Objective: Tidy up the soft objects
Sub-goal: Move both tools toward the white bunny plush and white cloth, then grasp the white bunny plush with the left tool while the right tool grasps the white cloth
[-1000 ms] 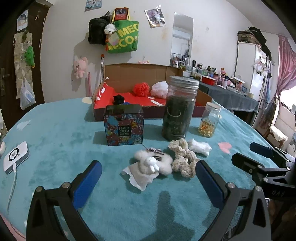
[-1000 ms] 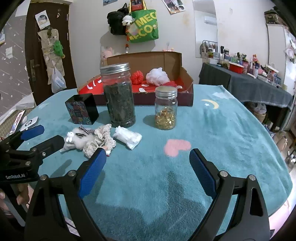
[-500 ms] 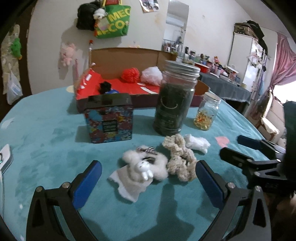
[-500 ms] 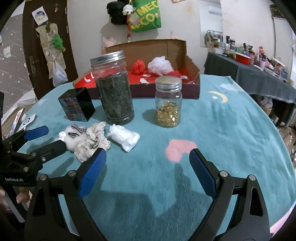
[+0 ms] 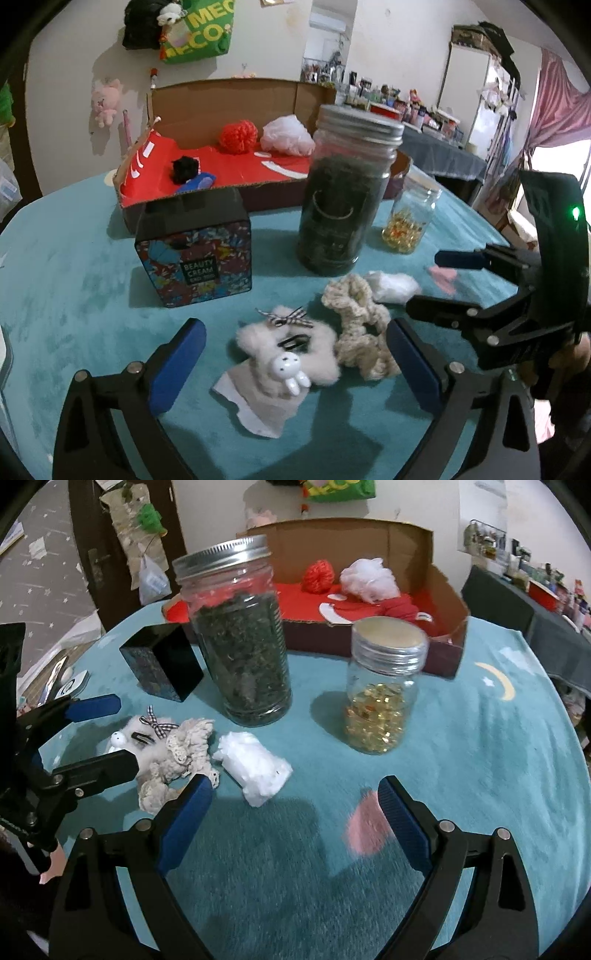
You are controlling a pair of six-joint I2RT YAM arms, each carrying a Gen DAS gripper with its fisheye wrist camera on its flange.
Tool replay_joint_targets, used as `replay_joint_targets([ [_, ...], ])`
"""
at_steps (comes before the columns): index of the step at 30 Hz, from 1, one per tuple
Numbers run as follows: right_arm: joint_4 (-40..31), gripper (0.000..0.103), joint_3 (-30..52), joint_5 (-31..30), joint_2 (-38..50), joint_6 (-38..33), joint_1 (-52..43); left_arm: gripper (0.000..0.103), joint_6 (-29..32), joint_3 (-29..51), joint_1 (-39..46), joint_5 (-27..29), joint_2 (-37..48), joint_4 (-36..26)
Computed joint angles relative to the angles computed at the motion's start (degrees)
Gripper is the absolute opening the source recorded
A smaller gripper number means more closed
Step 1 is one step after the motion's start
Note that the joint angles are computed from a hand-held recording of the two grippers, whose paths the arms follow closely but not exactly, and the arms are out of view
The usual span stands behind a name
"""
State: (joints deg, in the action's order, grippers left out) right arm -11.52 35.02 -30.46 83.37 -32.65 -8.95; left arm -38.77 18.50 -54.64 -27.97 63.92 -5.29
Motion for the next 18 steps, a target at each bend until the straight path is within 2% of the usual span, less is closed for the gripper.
replay_joint_targets([
  [8, -2.40, 0.092, 3.67, 1.29, 3.70, -1.59, 2.33, 0.097, 8.37, -0.06, 6.15, 7.79, -0.14, -0.92],
  [10, -2.36, 0.089, 4.10, 1.91, 4.55, -1.97, 3.03, 0.090, 9.82, 0.38, 7.41, 9.39, 0.96, -0.62],
  [14, -1.46, 0.084, 3.92, 2.66, 5.27, -2.32, 4.29, 0.086, 12.78, 0.36, 10.03, 13.27, 1.88, 1.62],
  [16, -0.89, 0.077, 3.72, 2.29, 5.18, -2.42, 4.55, 0.084, 14.17, 0.43, 10.41, 14.87, 2.45, 2.21],
  [18, -0.27, 0.061, 3.53, 2.22, 5.21, -2.22, 4.93, 0.084, 15.30, 0.24, 10.98, 16.53, 2.99, 2.73],
])
